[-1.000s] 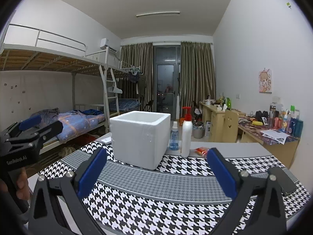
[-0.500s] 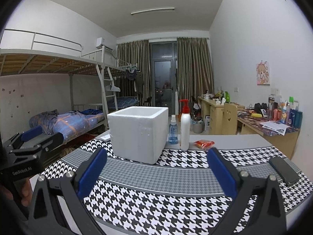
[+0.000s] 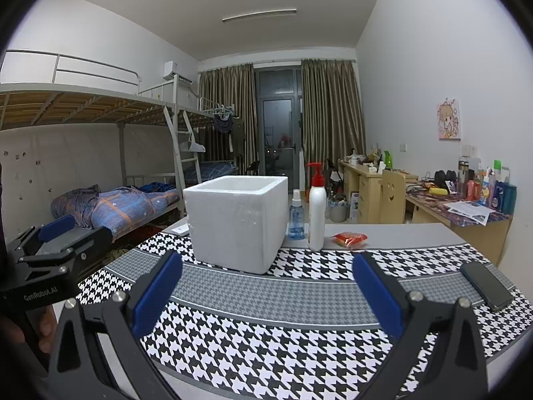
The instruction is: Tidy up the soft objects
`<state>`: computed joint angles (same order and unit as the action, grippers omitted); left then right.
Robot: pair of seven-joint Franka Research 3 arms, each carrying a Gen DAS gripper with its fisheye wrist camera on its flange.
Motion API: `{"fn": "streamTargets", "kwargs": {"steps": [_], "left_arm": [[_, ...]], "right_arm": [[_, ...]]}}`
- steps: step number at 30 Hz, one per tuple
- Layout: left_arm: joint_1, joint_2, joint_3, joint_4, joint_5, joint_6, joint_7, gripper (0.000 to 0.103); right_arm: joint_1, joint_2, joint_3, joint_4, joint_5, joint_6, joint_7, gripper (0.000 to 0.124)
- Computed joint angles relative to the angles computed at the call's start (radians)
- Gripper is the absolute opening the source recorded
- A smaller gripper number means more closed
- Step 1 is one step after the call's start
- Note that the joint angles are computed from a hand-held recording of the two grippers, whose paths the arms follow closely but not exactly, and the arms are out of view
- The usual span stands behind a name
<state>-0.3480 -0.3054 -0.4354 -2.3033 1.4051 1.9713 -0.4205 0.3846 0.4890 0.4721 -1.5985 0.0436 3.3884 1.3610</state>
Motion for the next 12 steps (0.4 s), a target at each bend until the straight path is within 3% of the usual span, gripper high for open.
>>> {"fn": "streamTargets", "kwargs": {"steps": [12], "left_arm": [[-0.005, 0.011, 0.000, 0.006, -0.001, -0.005, 0.000, 0.102]], "right_arm": [[0.004, 0.009, -0.002, 0.020, 0.014, -0.022, -0.019, 0.103]]}}
